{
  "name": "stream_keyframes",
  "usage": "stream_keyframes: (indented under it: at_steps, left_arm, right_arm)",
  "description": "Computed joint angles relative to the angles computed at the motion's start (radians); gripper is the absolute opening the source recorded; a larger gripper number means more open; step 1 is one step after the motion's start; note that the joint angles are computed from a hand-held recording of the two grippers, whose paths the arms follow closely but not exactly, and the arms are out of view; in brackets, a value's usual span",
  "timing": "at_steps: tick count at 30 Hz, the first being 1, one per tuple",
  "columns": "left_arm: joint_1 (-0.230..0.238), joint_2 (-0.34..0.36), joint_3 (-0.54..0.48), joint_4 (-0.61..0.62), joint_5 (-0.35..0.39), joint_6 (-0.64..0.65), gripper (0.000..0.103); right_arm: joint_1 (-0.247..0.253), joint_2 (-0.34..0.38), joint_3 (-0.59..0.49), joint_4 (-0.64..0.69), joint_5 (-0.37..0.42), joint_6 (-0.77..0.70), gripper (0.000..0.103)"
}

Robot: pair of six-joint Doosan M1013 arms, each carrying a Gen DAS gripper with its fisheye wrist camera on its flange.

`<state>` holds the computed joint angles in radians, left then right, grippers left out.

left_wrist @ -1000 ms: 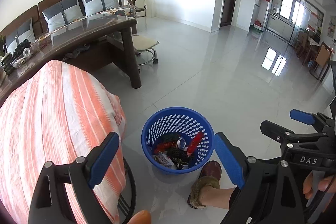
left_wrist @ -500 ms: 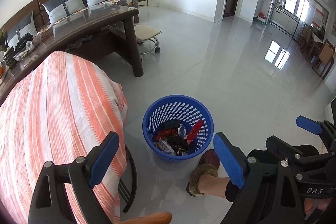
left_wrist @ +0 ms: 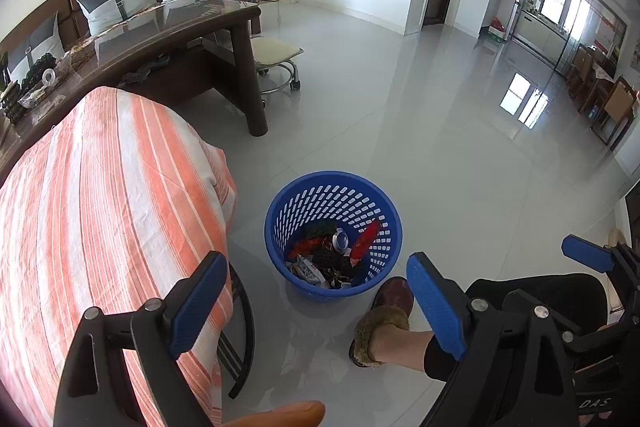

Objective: Collect trash

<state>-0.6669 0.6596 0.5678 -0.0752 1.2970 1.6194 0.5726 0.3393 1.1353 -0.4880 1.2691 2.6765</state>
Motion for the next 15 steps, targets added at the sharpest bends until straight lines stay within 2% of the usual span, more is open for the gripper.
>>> stream_keyframes:
  at_steps: [15]
  left_arm:
    - [0.002,0.011,-0.018,0.003,0.020,-0.002,0.093]
  right_arm:
    - [0.001,0.001,0.003,0.018,-0.007,-0.001,0.103]
